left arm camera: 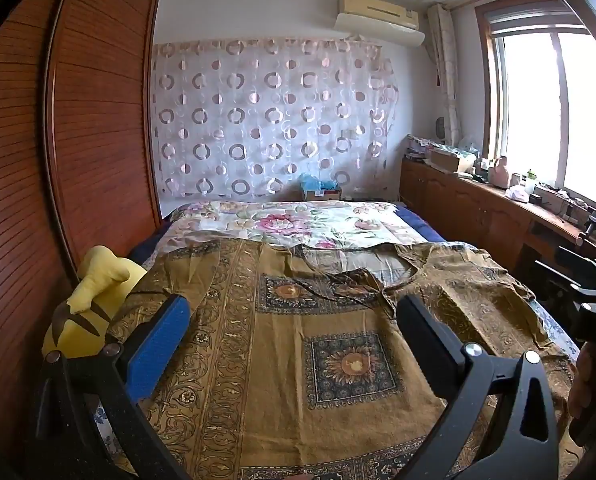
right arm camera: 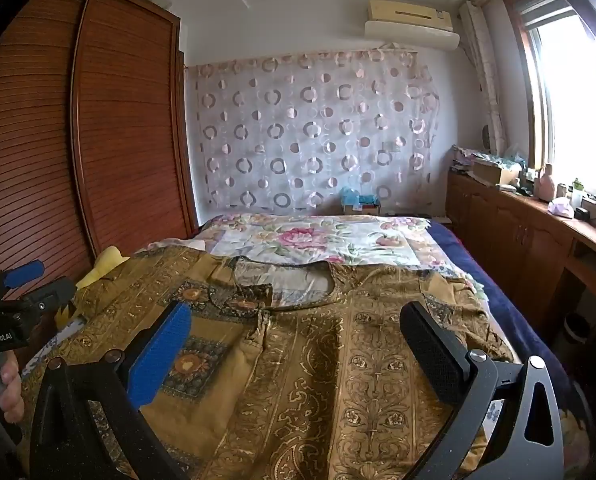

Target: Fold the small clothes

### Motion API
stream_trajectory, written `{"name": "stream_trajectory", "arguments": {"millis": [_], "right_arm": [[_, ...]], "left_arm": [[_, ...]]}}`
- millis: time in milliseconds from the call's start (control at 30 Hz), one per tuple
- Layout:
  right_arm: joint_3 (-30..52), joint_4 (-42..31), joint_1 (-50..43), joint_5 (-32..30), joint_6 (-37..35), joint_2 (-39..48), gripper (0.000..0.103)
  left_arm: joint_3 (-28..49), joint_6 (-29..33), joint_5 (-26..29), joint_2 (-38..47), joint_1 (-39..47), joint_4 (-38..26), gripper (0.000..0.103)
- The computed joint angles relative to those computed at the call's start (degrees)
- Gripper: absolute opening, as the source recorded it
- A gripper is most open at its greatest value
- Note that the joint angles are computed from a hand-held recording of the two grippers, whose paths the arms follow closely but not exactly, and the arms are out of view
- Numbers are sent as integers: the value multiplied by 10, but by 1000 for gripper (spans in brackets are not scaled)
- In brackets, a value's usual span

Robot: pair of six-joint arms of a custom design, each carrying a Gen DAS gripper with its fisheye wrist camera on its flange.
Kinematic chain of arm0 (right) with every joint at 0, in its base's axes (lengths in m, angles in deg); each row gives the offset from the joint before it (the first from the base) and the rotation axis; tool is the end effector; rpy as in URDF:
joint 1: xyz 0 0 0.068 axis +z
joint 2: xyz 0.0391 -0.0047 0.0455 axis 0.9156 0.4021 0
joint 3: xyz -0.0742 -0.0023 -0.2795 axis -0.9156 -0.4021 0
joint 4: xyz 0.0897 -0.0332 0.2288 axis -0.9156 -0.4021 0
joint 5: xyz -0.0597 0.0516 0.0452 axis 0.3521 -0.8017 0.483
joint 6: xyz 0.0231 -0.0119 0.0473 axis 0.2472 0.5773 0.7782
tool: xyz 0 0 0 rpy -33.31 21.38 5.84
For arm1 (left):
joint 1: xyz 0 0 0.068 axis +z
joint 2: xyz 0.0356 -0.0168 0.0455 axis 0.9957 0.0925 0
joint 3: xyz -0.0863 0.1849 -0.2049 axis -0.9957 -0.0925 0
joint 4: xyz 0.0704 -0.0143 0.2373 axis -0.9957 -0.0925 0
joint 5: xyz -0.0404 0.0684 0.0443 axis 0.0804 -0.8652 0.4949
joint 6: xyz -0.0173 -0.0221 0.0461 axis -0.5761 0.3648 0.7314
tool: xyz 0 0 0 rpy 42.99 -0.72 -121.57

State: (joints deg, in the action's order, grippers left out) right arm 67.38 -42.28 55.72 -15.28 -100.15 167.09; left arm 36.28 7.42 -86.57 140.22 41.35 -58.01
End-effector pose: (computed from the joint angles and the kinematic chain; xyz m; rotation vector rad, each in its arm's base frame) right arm 0.2906 -0.0298 0.2487 -0.5310 1.8107 0.4341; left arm 0.2613 -0.2071 0.2526 -0.3452 1.9530 0.1877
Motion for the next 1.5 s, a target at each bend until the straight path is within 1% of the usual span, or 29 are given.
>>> {"name": "stream_trajectory", "arguments": {"millis": [1033,1100,1133,1233,1267,1333,1500], "right_arm": [[-9,14,9,9,8,-3,103],[-9,14,9,9,9,-3,103],[-9,15,8,8,8,-3,103],[-10,16,8,8,8,-4,103],[-11,16,7,7,8,-4,103],[-11,17,8,8,8,-4,103],[-11,16,8,8,8,-5,103]], "left_arm": [[-3,5,-6,1,-2,10,103],[-2,4,-8,2,-3,8,103],[6,9,-5,-12,0,-9,103],[7,8,-7,-11,-1,-11,103],[13,17,-2,-25,5,-22,103],[26,16,-3,-25,4,-36,103],[26,16,-4,-26,3,-37,103]]}}
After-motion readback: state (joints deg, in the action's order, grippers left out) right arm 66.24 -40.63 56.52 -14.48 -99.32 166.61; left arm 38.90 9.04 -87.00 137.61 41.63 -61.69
